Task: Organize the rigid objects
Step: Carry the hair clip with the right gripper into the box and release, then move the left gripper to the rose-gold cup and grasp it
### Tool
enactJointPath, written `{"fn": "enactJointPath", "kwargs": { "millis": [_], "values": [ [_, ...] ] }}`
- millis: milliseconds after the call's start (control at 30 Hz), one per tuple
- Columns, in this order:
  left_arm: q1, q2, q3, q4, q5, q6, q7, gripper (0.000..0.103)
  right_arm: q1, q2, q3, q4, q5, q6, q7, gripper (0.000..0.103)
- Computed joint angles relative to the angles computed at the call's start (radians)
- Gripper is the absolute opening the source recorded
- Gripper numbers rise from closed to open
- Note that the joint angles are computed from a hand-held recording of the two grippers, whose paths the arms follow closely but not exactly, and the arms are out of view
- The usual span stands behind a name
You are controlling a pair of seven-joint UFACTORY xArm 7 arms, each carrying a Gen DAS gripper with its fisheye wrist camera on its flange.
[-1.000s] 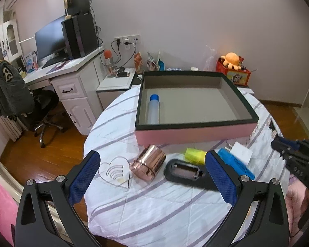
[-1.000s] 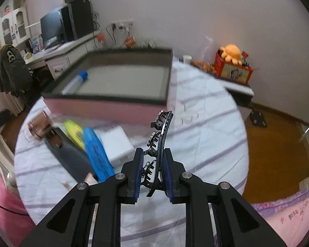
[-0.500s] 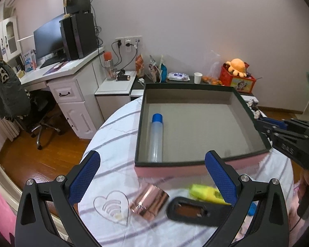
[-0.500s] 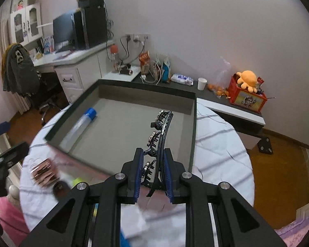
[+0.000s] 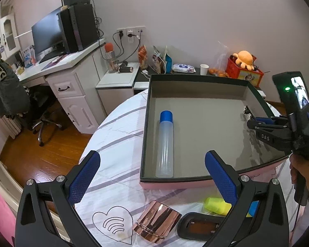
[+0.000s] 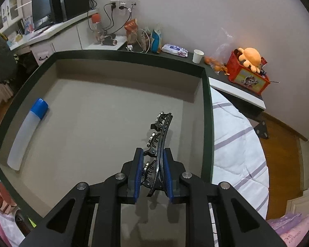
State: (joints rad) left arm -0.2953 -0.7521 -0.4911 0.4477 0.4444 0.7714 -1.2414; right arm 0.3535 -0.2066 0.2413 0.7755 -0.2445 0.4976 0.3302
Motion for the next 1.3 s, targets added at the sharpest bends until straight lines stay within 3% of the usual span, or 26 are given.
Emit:
{"fn": "enactJointPath", "kwargs": {
  "millis": [200,267,300,367,500,633,867,1300],
  "values": [
    [-0.018,-0.013,-0.001,-0.005,-0.011,0.018,0.001,0.103,-0.035,-0.007,0.06,0.017,-0.213,0.084,0.172,0.021],
    [-0.031,-0.033,-0.001,-0.01,-0.022,0.036,0.002,0.103,-0.025,-0.012,0.051,0.014,-0.215,0.085,0.174,0.032],
    [-0.038,-0.045,-0.001,-0.013,-0.027,0.045,0.002,0.103,-0.018,-0.02,0.044,0.009,-0.204,0.079,0.166,0.036],
    [-0.056,-0.078,-0.001,-0.019,-0.042,0.071,0.004,0.103,-0.007,-0.054,0.035,-0.013,-0.176,0.059,0.153,0.053],
    [-0.089,-0.153,-0.015,-0.029,-0.075,0.138,-0.001,0.103,0.015,-0.192,0.006,-0.095,-0.08,-0.003,0.103,0.053],
    [-0.134,-0.231,-0.047,-0.027,-0.113,0.223,-0.013,0.103,0.023,-0.382,-0.004,-0.18,0.0,-0.005,0.072,0.055],
    [-0.195,-0.311,-0.126,0.019,-0.165,0.358,-0.042,0.103,0.097,-0.726,0.002,-0.31,0.151,0.057,0.005,0.078],
    [-0.218,-0.375,-0.253,0.158,-0.2,0.557,-0.062,0.103,0.206,-1.069,0.078,-0.359,0.27,0.264,-0.017,0.082]
  ]
}}
